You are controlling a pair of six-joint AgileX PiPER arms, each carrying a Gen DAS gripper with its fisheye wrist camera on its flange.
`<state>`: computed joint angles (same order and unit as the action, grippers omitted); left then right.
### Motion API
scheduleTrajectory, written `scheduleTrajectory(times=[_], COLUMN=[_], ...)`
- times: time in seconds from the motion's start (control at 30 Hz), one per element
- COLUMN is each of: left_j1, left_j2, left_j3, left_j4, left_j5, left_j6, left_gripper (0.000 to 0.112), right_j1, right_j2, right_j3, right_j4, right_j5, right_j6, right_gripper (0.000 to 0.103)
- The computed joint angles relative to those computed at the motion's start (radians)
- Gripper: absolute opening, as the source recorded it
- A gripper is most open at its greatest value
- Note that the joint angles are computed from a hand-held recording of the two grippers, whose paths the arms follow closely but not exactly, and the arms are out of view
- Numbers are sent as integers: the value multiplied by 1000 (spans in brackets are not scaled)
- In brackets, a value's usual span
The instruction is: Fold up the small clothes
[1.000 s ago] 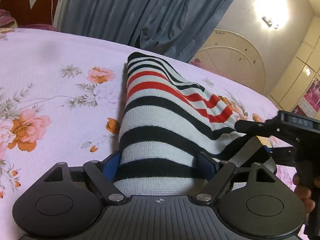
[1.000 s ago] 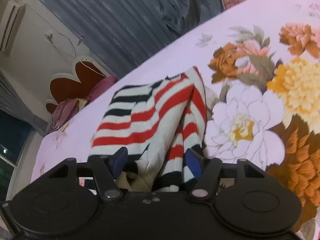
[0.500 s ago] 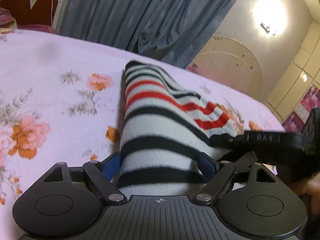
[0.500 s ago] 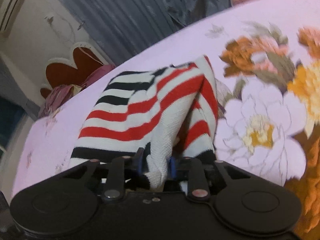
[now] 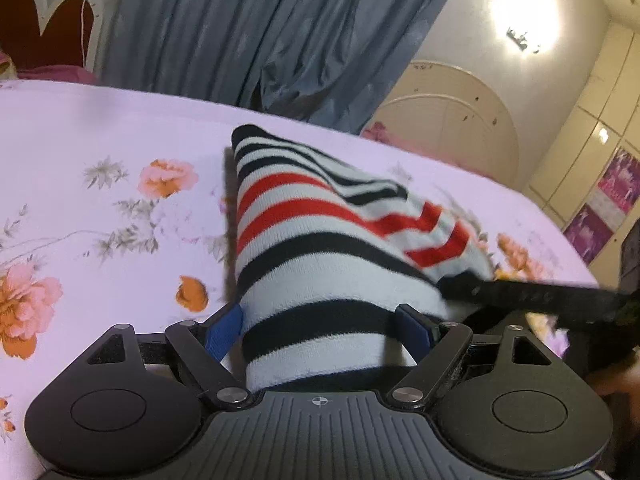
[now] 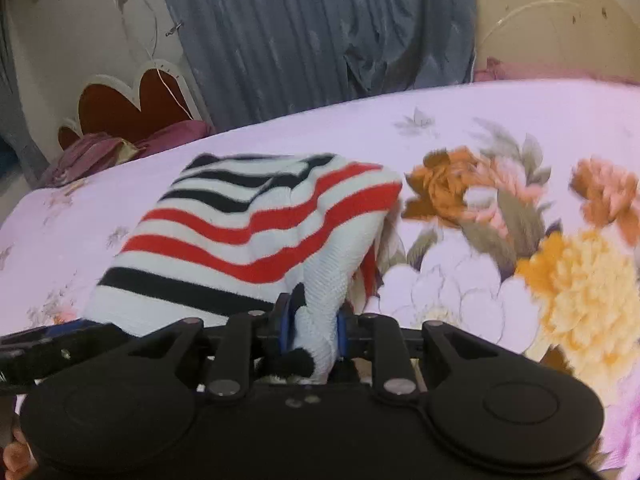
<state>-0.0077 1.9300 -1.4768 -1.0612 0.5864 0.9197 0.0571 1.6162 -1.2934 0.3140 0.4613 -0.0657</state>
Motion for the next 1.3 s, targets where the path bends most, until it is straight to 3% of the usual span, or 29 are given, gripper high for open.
scheduleTrajectory(times=[0.1,0.33,0.5,0.6,0.67,0.8,0.97,1.1,1.3], left_j1=[13,22,15,10,7,3,-18,-47,-61], left_j2=[15,30,24,25,17,4,-17,-54,-79], left_j3=[-14,-25,-22,-18,-2,-12,-30,-30,-99], left_j4=[21,36,60,70,66,133,257,340,342], left_j5=[30,48,40,42,26,31,31,14,42], left_j6=[-41,-47,-63,-52,-39,-93,-196,-241,-228], left_gripper=[81,81,81,81,81,81,81,81,81], right_j1=[-32,-156,-123,-87,-94,-103,-21,36,60], right_j2=[-33,-186,-246,-253,-249,-271,-313,-275,-225], right_j3=[2,146,224,280,299,272,226,156,86], right_j4=[92,352,269,127,164,151,-44,-143,-186], right_j5=[58,158,135,67,49,100,74,76,85], right_j6=[-60,-174,-113,-7,-9,28,166,199,176], right_gripper=[34,35,33,27,27,31,29,26,25])
